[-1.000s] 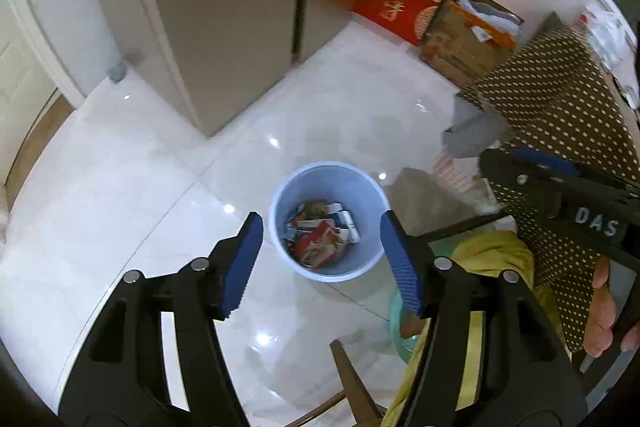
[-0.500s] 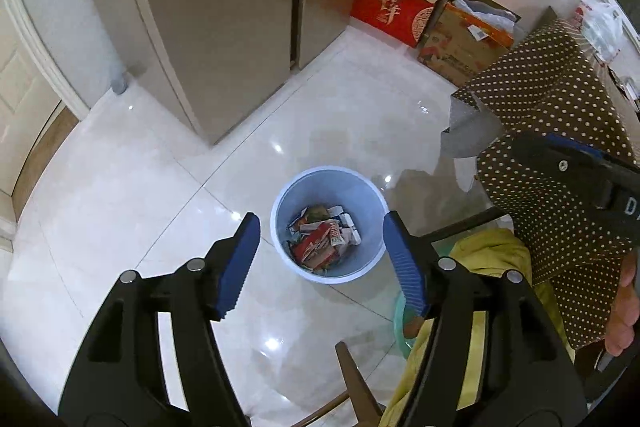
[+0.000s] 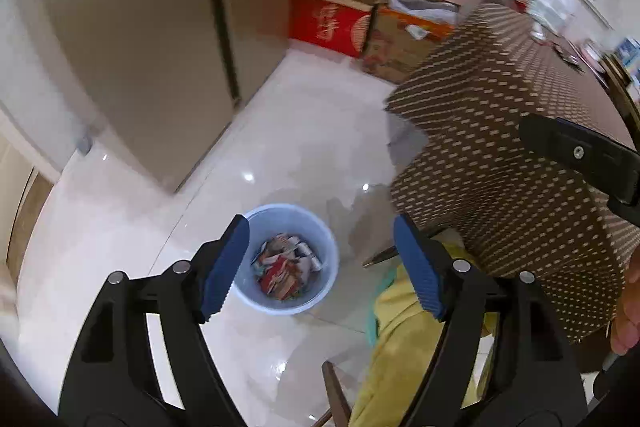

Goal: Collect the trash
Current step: 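Move both tools back over the table toward the last two wrappers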

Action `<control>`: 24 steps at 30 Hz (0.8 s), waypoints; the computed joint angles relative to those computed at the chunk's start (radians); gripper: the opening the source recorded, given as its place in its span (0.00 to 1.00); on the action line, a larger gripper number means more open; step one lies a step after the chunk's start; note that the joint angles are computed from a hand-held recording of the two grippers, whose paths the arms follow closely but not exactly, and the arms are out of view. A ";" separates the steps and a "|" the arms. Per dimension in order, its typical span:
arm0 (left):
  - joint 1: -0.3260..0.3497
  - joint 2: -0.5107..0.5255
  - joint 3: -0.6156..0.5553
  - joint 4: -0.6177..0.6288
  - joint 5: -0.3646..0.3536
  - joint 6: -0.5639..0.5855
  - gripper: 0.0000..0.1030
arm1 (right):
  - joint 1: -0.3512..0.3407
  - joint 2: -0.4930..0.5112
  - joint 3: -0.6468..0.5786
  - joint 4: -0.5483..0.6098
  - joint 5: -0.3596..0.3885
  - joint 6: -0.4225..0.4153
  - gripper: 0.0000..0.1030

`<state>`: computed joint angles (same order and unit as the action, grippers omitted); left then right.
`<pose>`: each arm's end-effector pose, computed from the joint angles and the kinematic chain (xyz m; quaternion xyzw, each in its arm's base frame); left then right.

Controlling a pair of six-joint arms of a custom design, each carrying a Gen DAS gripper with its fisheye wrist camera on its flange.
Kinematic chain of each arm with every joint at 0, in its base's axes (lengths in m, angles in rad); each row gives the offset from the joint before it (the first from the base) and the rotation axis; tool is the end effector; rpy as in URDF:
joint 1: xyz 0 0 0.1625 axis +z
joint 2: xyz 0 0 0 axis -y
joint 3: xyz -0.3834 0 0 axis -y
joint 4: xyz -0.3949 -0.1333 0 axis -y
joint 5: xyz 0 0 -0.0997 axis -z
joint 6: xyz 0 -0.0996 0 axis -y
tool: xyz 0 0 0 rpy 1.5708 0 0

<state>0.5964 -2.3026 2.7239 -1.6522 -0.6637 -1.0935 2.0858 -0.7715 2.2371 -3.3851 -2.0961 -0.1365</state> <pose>-0.0281 -0.2750 0.1952 0.0212 0.8888 -0.2933 0.3515 0.2890 -0.3414 -0.0098 0.2617 -0.9155 0.2126 0.2196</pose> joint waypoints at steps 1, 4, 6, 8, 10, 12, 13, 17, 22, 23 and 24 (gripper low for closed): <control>0.000 0.038 -0.002 -0.048 0.000 0.023 0.74 | -0.012 -0.017 0.011 -0.008 -0.003 -0.002 0.62; 0.000 0.196 -0.013 -0.236 -0.002 0.104 0.76 | -0.061 -0.082 0.054 -0.036 -0.001 -0.006 0.63; 0.010 0.309 -0.028 -0.376 -0.007 0.172 0.76 | -0.097 -0.129 0.083 -0.054 0.000 -0.015 0.65; 0.026 0.425 -0.049 -0.516 -0.019 0.247 0.76 | -0.128 -0.168 0.107 -0.079 -0.015 -0.026 0.66; 0.033 0.511 -0.068 -0.606 -0.029 0.296 0.76 | -0.161 -0.212 0.126 -0.085 -0.018 -0.033 0.66; 0.039 0.613 -0.096 -0.710 -0.040 0.351 0.76 | -0.197 -0.263 0.147 -0.089 -0.013 -0.036 0.66; 0.043 0.654 -0.109 -0.754 -0.046 0.376 0.76 | -0.205 -0.274 0.152 -0.095 -0.015 -0.034 0.66; 0.035 0.787 -0.230 -0.558 0.014 0.280 0.77 | -0.255 -0.341 0.162 -0.106 -0.021 -0.051 0.66; 0.072 0.782 -0.279 -0.533 -0.012 0.314 0.76 | -0.315 -0.417 0.157 -0.087 -0.015 -0.057 0.66; 0.079 0.776 -0.283 -0.538 -0.017 0.327 0.76 | -0.313 -0.416 0.155 -0.091 -0.020 -0.049 0.66; 0.080 0.772 -0.285 -0.549 -0.011 0.336 0.76 | -0.322 -0.429 0.152 -0.085 -0.016 -0.049 0.66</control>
<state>0.6766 -1.5308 2.4387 -2.2016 -0.6752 -0.7580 1.7636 -1.2001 2.3890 -3.4699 -2.1119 -0.1852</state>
